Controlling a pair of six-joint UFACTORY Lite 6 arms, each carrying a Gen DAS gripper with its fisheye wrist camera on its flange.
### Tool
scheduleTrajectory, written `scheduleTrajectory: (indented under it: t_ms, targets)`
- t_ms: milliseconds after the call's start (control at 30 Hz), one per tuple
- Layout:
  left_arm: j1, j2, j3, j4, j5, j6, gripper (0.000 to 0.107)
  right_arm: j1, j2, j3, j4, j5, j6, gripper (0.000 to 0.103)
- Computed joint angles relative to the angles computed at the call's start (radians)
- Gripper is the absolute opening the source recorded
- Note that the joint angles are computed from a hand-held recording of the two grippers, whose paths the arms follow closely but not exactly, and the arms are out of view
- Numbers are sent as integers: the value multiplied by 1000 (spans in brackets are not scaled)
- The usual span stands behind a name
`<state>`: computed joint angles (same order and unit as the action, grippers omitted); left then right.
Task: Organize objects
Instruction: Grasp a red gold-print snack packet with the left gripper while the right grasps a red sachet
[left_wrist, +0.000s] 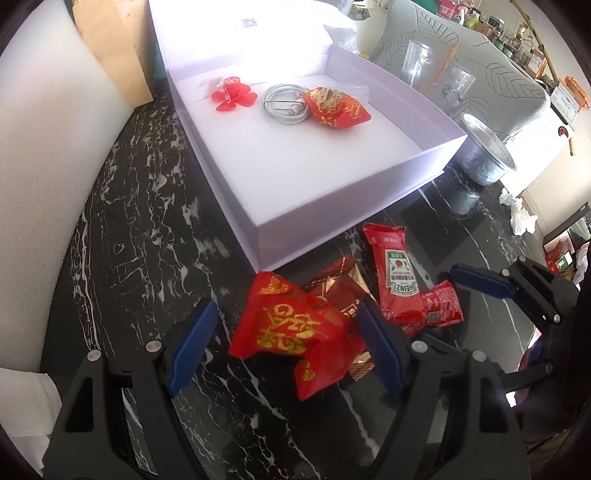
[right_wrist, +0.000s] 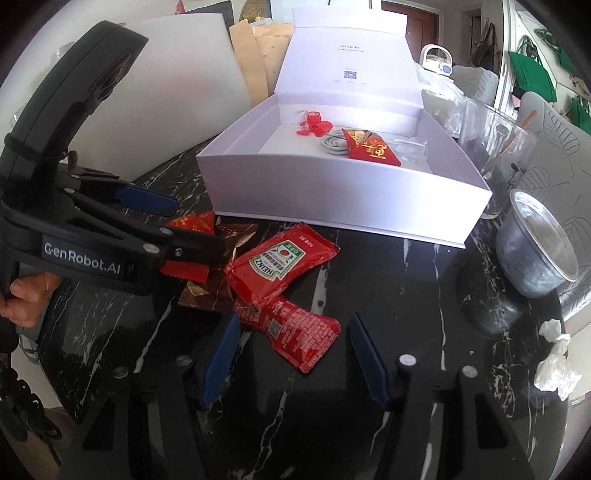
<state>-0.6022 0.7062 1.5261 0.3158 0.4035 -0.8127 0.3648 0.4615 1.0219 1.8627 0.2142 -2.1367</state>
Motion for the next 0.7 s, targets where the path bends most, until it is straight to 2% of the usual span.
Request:
scheduleTrajectory:
  t_ms: [67,167,400,500,633,667,700]
  targets:
    - [6,-20,-36,-26,-37,25,67,10,-20,-25,81,-20,-88,44]
    - [9,-31,-61,-33,-55,27,64,11,-39,-50,126,-25,-123,36]
    - [-4,-72,-123,24,-60,-36,61,28,-128,-161,316,-41,-283,35]
    - [-5,-101,-135,-85,1,71,61,39,-186,-235,431,-40,-377,36]
    - [-21,-170,-219,-104,-11,75,61,46,-257,-318,494,-34,-412,36]
    - [-26,-192,-255,-59,-55,35,61,49,-272,-334,503,-36,-410,36]
    - [-32,-205,-272,-56,-57,27,61,51,-286,-350,493,-34,-394,36]
